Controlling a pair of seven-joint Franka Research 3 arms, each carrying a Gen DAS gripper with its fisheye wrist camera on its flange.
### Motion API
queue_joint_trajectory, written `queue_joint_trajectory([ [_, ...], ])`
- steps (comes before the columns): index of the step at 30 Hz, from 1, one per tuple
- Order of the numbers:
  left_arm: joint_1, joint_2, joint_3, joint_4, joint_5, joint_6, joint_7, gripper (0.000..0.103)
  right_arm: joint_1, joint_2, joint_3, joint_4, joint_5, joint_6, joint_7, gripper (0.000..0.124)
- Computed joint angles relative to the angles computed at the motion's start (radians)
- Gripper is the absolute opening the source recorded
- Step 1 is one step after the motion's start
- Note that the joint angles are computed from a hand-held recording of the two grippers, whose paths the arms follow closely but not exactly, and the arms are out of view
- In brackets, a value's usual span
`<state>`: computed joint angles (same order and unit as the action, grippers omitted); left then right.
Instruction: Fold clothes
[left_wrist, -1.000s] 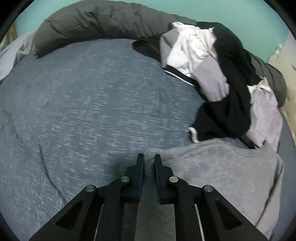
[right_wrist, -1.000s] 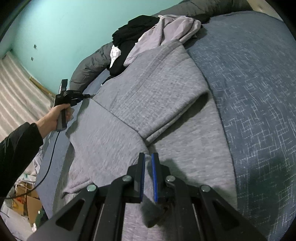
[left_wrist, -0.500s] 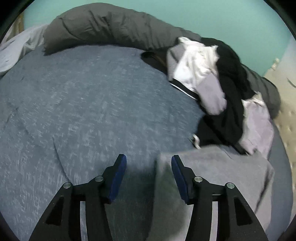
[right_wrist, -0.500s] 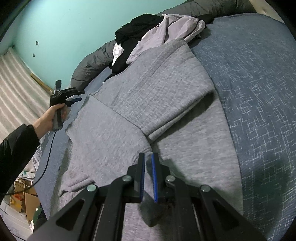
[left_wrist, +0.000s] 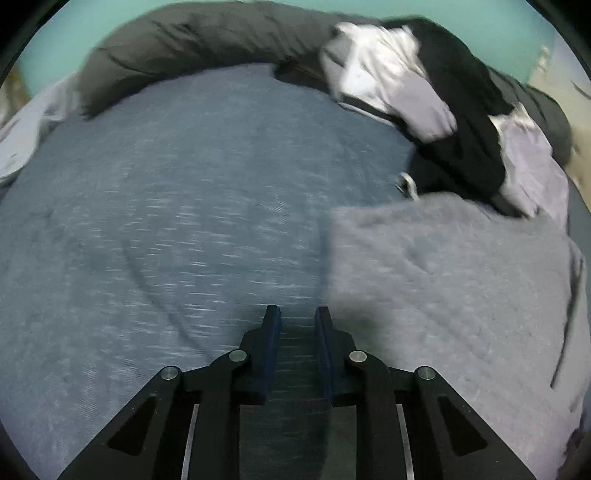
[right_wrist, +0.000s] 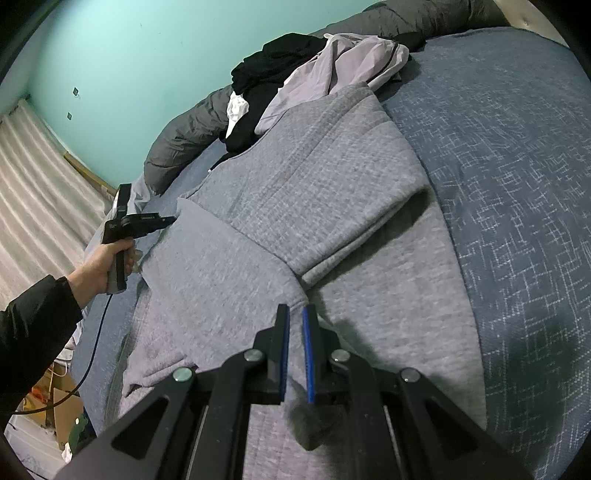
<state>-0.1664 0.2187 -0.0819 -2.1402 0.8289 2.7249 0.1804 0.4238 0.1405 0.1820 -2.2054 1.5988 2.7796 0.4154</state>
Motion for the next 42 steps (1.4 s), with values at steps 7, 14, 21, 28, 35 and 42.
queue_joint_trajectory([
  [7,0.013,-0.139,-0.046,-0.162,-0.039,0.096,0.005,0.021,-0.001,-0.016,-0.002,-0.007,0.042,-0.012,-0.029,0.007],
  [14,-0.021,-0.164,-0.091,-0.239,-0.130,0.045,0.053,0.022,0.005,-0.031,-0.008,-0.020,0.073,-0.008,-0.041,0.007],
  [21,-0.015,-0.245,-0.111,-0.284,-0.075,0.033,-0.051,0.022,0.005,-0.028,-0.012,-0.015,0.085,-0.011,-0.042,0.007],
  [28,-0.006,-0.235,-0.113,-0.341,-0.155,0.102,-0.052,0.022,0.003,-0.031,-0.014,-0.015,0.089,-0.017,-0.047,0.007],
  [35,-0.002,-0.274,-0.135,-0.372,-0.083,0.103,-0.171,0.022,-0.002,-0.037,-0.019,-0.022,0.095,-0.019,-0.043,0.007],
  [42,-0.028,-0.301,-0.152,-0.390,-0.154,0.066,-0.127,0.023,-0.006,-0.031,-0.020,-0.018,0.071,-0.023,-0.007,0.007],
])
